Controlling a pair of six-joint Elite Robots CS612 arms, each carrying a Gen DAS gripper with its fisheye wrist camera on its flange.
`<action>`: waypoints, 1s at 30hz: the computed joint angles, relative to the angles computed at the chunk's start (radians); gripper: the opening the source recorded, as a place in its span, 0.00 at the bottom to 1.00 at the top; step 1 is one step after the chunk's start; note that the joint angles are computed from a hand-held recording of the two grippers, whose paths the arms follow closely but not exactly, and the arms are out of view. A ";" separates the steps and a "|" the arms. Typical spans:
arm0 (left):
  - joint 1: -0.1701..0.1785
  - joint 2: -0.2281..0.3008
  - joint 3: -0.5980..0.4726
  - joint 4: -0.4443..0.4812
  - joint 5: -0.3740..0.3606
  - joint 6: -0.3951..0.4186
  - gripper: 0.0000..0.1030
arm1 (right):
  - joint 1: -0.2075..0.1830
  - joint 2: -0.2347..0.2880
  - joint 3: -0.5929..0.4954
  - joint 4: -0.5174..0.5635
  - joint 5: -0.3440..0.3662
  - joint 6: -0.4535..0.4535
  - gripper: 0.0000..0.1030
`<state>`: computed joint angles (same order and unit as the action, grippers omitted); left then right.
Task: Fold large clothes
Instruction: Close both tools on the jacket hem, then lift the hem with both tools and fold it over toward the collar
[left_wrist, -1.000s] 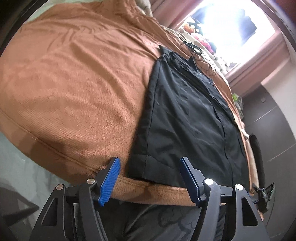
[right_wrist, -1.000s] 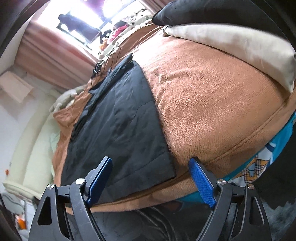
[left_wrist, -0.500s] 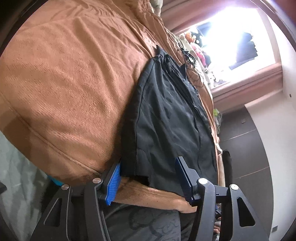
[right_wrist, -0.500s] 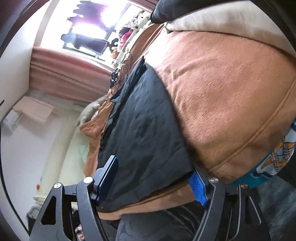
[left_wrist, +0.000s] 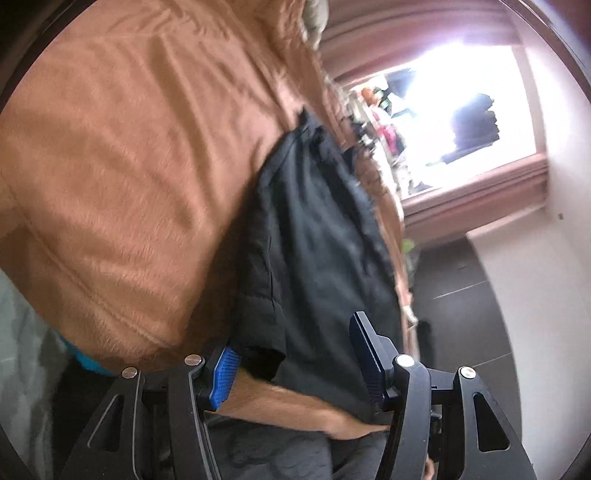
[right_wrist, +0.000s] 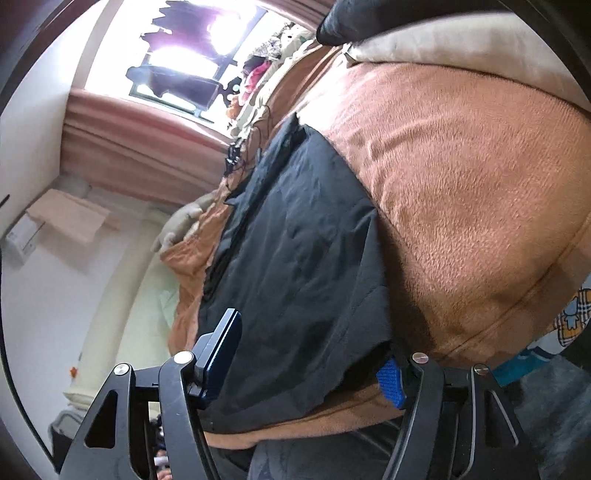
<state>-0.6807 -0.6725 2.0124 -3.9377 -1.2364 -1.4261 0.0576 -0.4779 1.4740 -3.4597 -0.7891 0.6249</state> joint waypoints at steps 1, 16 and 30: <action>0.001 0.001 -0.004 0.030 -0.011 -0.007 0.57 | 0.002 0.002 -0.003 0.006 -0.003 -0.004 0.66; 0.016 -0.023 0.008 0.168 0.024 -0.034 0.09 | 0.010 -0.007 -0.015 0.038 -0.136 0.022 0.04; -0.043 -0.152 0.082 0.115 0.191 0.055 0.02 | 0.010 -0.148 0.094 -0.048 -0.127 -0.022 0.04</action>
